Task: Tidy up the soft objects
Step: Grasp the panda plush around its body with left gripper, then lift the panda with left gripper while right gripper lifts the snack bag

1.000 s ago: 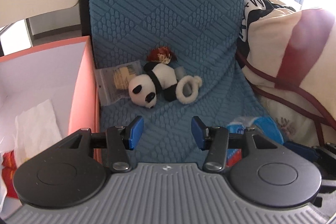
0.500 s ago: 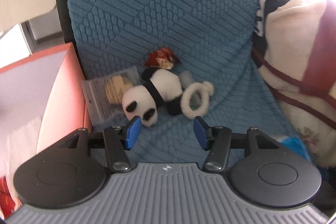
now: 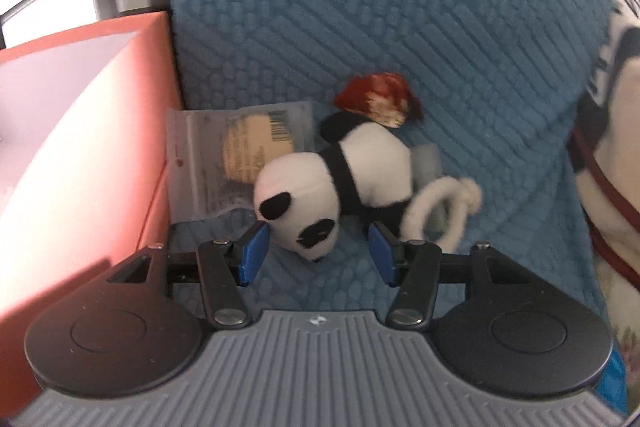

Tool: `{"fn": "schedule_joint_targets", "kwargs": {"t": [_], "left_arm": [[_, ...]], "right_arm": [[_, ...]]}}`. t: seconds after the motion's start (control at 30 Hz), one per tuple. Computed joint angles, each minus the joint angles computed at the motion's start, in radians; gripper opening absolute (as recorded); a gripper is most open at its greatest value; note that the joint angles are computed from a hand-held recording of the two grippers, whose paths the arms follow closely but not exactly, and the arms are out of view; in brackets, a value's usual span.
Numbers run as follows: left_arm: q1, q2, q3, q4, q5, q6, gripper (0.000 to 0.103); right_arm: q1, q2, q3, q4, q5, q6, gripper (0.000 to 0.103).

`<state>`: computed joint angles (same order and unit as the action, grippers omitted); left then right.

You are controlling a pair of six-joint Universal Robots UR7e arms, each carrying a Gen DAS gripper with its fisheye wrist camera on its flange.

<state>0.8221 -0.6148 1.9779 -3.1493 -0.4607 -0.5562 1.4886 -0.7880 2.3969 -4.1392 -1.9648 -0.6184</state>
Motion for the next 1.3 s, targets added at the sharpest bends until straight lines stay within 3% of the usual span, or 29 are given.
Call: {"fn": "schedule_joint_targets", "kwargs": {"t": [0.1, 0.27, 0.33, 0.5, 0.9, 1.3], "left_arm": [[0.007, 0.017, -0.010, -0.010, 0.035, -0.034, 0.061], [0.025, 0.044, -0.036, -0.024, 0.059, -0.008, 0.057], [0.035, 0.054, -0.038, -0.060, 0.059, 0.024, 0.051], [0.026, 0.068, -0.023, -0.142, 0.064, 0.076, 0.049], [-0.062, -0.018, 0.093, 0.026, 0.047, -0.148, 0.048], [-0.151, -0.101, 0.216, 0.162, -0.014, -0.337, 0.049]], "right_arm": [[-0.004, -0.003, -0.006, 0.005, 0.005, 0.003, 0.015], [-0.007, 0.000, -0.008, 0.001, 0.010, 0.001, 0.015], [-0.008, 0.002, -0.008, -0.003, 0.012, 0.001, 0.015], [-0.010, 0.008, -0.012, -0.008, 0.015, 0.005, 0.015], [0.014, -0.014, 0.000, 0.009, 0.000, 0.049, 0.015], [0.002, -0.061, 0.050, 0.024, 0.064, 0.066, 0.014]]}}
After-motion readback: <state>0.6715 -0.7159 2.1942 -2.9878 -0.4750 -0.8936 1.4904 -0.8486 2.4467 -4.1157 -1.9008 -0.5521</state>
